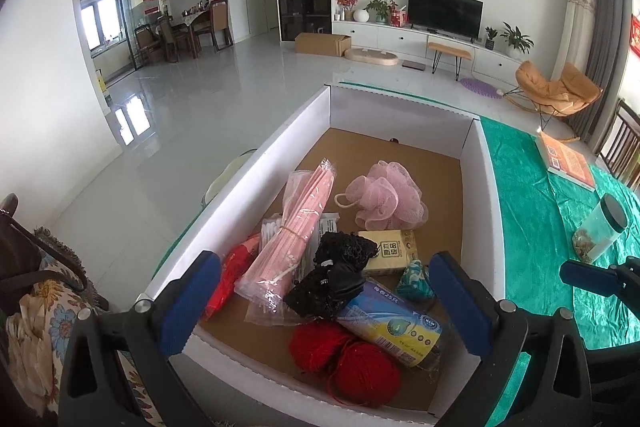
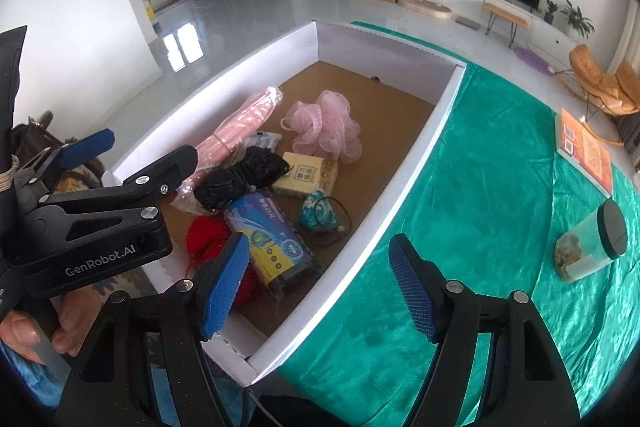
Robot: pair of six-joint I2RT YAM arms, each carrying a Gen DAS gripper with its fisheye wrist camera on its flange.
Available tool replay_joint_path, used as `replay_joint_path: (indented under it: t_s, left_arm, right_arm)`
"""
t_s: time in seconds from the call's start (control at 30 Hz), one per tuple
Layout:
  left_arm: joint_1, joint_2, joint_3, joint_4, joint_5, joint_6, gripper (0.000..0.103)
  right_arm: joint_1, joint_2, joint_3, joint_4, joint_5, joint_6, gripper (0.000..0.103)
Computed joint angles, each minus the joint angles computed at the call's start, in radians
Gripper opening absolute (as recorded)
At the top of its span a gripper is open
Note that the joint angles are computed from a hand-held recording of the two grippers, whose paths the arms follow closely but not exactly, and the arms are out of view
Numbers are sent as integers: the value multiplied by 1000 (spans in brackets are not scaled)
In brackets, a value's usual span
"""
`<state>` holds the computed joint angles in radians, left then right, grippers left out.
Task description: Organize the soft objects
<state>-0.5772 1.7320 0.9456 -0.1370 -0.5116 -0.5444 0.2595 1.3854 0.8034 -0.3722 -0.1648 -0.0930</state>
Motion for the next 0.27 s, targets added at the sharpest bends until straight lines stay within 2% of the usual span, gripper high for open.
replay_joint_path:
  t_s: [0.27]
  left_arm:
    - [-10, -17, -29, 31, -54, -48, 103]
  right_arm:
    - [-12, -12, -12, 15, -9, 3, 75]
